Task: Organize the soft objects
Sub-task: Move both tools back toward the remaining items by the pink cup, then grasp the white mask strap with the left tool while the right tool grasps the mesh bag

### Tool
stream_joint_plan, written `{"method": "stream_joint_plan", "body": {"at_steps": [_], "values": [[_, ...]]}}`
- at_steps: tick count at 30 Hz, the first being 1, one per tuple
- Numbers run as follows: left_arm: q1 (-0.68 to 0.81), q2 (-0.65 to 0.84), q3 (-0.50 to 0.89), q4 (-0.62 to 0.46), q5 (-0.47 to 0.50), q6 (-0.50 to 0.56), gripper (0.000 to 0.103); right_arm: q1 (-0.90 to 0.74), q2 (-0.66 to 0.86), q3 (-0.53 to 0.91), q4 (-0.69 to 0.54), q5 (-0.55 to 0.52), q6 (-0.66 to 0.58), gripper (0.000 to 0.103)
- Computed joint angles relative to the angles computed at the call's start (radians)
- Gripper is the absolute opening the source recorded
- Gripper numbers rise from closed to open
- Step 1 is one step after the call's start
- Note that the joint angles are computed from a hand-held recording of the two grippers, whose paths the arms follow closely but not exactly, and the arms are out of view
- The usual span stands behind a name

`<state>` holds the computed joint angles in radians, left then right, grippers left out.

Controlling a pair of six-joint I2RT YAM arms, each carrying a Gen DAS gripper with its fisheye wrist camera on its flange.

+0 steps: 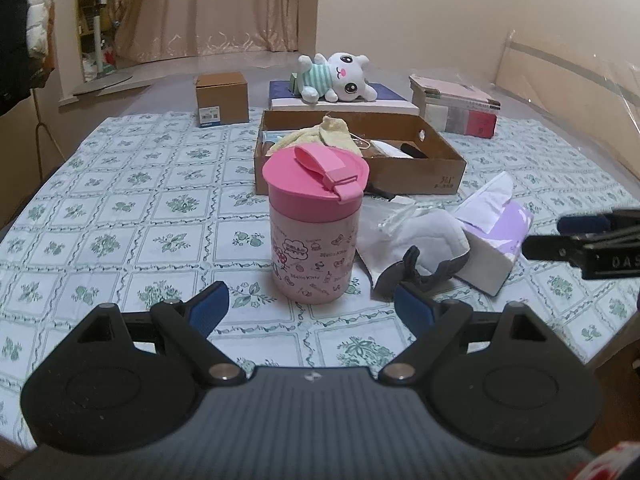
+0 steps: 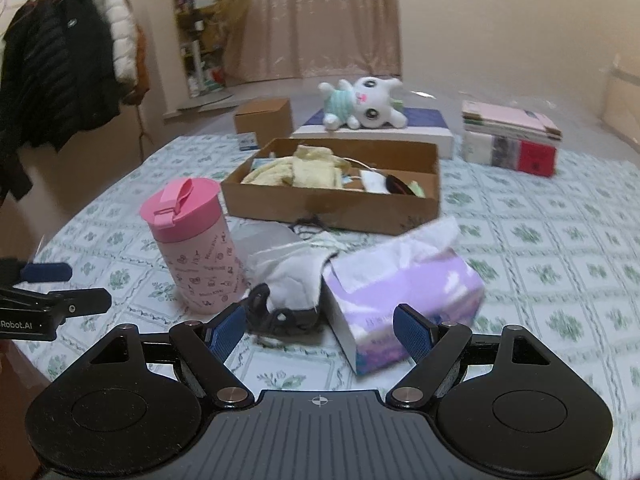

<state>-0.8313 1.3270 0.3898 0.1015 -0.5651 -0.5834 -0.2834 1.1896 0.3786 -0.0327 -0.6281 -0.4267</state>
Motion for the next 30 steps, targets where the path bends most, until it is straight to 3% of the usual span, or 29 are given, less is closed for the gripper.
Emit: {"method": "stream_joint_plan", "body": {"at_steps": [10, 22, 27, 30], "values": [[0.207, 0.138, -0.009, 0.186, 0.176, 0.218, 0.088, 0.242, 0.311, 0.115, 0.234, 0.149, -0.035, 0.081], [0.357, 0.300, 0.011, 0.342, 0.323, 0.300, 0.088, 0.453, 0.658, 0.328, 0.321, 0.302, -0.306, 0.080], [0.374, 0.342, 0.013, 0.381, 0.352, 0.293, 0.088, 0.484, 0.752, 0.396, 0.330, 0.354, -0.380, 0.059], [0.372, 0.357, 0.010, 0.398, 0.359, 0.282, 0.088, 0.478, 0.764, 0.419, 0.310, 0.343, -0.374, 0.036]]}}
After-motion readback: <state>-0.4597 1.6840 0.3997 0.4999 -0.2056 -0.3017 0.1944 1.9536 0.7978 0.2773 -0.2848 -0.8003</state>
